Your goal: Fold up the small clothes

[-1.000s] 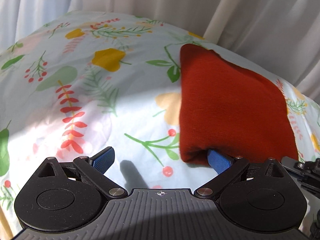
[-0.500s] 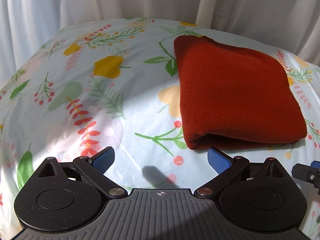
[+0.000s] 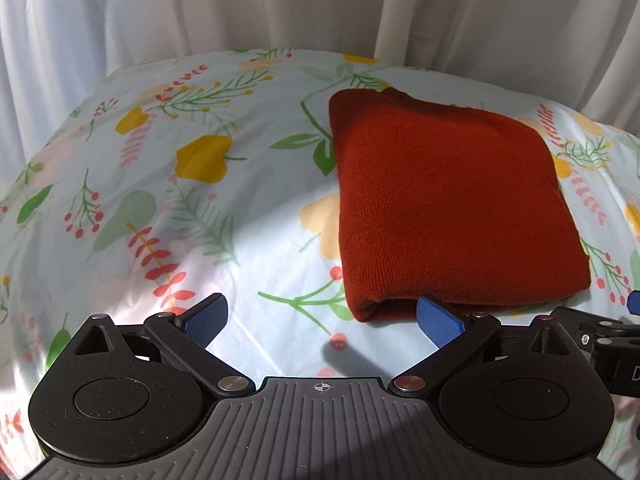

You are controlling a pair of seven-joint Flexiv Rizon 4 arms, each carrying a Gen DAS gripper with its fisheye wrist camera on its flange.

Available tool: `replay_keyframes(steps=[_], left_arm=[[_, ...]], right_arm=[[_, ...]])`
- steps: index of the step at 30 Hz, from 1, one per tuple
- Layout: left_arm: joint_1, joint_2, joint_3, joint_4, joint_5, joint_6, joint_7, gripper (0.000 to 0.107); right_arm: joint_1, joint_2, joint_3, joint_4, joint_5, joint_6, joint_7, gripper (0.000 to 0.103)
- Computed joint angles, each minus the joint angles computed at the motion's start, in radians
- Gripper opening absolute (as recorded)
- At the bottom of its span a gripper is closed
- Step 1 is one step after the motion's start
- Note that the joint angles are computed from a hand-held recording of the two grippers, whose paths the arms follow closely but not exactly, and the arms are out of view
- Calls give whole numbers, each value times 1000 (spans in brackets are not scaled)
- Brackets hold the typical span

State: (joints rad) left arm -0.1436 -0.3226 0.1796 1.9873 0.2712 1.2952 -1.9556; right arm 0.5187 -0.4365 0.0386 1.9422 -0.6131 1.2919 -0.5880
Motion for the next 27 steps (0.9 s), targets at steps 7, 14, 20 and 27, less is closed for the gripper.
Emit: replay_keyframes(steps=[7, 14, 20, 27], left_arm=[[1, -8, -3, -14, 10, -43, -3, 103], [0, -12, -14, -24, 15, -62, 5, 103], [-7, -11, -13, -26, 26, -59, 13, 103], [0, -8, -19, -18, 17, -57, 23, 103]], right_arm=[[28, -3, -20, -28, -56, -79, 34, 99], [13, -10, -2, -44, -55, -110, 29, 99], [5, -6, -1, -41, -63, -116, 50, 99], [1, 1, 2, -34, -69, -121, 59, 99]])
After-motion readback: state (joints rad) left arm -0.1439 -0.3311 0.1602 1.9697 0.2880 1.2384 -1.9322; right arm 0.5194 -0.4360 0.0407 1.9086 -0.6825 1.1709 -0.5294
